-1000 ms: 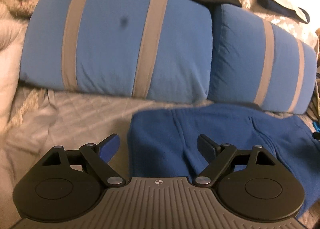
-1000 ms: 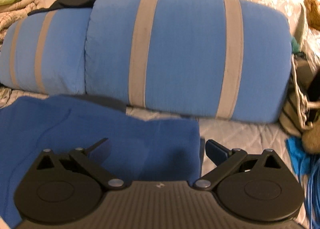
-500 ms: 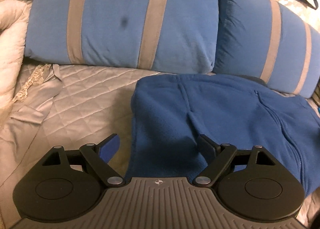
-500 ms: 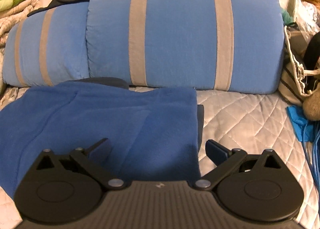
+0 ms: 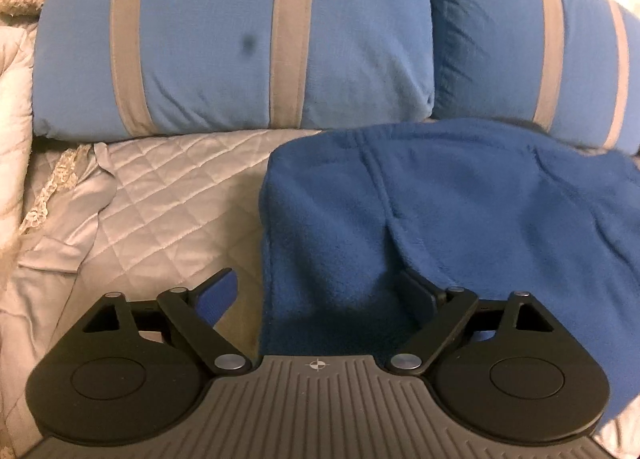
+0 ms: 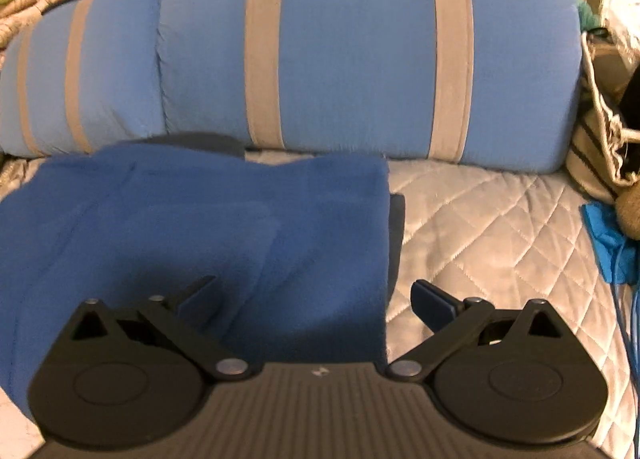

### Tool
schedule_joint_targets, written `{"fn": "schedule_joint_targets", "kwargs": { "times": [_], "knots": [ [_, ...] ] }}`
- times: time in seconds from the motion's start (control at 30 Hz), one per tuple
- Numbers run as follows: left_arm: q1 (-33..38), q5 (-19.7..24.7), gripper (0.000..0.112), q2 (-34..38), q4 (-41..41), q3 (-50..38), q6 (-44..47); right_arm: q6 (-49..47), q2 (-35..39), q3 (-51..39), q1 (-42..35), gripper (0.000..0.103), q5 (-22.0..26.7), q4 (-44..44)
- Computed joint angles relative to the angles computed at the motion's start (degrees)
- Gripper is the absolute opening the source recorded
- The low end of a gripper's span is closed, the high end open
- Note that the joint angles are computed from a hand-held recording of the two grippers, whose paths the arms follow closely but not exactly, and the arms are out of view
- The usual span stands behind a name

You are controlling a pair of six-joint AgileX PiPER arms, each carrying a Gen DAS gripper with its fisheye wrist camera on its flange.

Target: Fold clothes

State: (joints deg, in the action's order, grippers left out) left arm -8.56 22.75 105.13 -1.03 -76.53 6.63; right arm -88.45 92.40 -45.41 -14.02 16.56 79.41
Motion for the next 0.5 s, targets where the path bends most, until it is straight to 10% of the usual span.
{"fn": "schedule_joint_targets", "kwargs": {
  "times": [0.27, 0.5],
  "knots": [
    [3.6, 1.7, 0.103, 3.9, -13.8, -1.7, 7.6, -5.1, 5.0, -0.4, -0.3, 0.103, -0.3, 8.8],
    [12.5, 15.3, 0.103, 9.8, -40.0, -8.2, 25.4, 17.5, 8.2, -6.9, -8.2, 0.103, 12.3, -5.1]
  ]
}}
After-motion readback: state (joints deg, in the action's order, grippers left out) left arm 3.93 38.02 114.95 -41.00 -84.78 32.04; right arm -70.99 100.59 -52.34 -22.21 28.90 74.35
